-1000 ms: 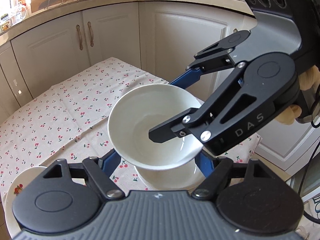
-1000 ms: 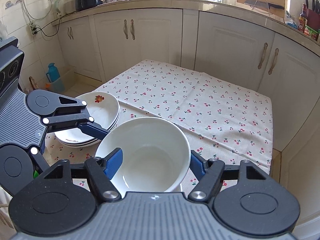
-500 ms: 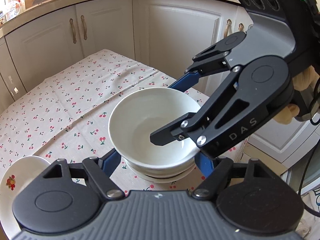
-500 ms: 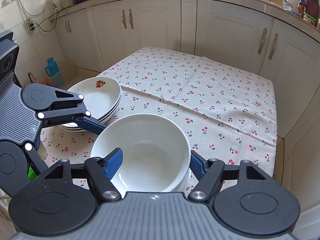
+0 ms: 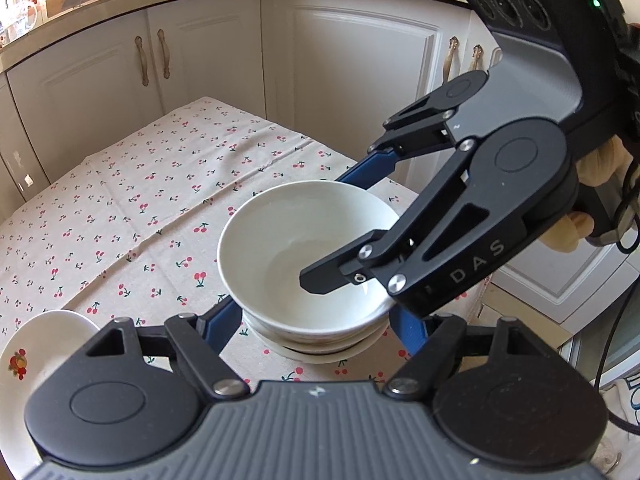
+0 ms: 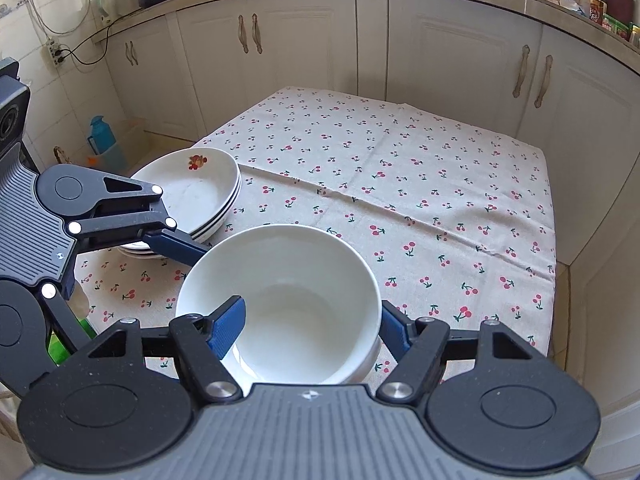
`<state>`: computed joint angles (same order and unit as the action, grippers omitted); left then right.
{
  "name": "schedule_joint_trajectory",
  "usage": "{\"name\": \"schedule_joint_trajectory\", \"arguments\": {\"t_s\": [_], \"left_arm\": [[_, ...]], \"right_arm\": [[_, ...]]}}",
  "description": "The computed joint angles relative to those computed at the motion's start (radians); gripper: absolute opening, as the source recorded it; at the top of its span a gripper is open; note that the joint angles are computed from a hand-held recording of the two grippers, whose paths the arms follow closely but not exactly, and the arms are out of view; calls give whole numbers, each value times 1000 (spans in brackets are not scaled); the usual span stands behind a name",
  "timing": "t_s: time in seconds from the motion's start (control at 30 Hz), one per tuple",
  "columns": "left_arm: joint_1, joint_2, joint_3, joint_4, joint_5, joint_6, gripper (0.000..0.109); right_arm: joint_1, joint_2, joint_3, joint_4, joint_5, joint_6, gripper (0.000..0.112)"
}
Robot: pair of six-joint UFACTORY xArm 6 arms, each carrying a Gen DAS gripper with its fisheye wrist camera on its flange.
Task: Organize plates and bowls
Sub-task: 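Lift the white bowl with the right gripper and carry it over the nested bowls, then lower the bowl into the nested bowls and open the right gripper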
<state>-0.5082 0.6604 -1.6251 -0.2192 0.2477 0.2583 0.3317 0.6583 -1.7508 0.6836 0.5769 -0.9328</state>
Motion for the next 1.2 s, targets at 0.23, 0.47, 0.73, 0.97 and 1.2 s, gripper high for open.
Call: {"name": "schedule_joint_trajectory", "arguments": {"t_s": [0.23, 0.47, 0.73, 0.97, 1.2], "left_arm": [[-1, 1, -4, 4, 6, 1, 80], [-1, 4, -12, 4, 17, 4, 80], [2, 16, -35, -58, 46, 54, 81], [3, 21, -45, -62, 64, 62, 83], [0, -7, -5, -86, 24, 105, 92]], "right_arm": [[-1, 0, 1, -8, -2, 10, 76], [0, 1, 2, -25, -3, 30, 76], [-1, 9, -15, -52, 12, 63, 77], [-2, 8, -16, -57, 17, 77, 77], [8, -16, 19, -32, -31, 34, 99]]}}
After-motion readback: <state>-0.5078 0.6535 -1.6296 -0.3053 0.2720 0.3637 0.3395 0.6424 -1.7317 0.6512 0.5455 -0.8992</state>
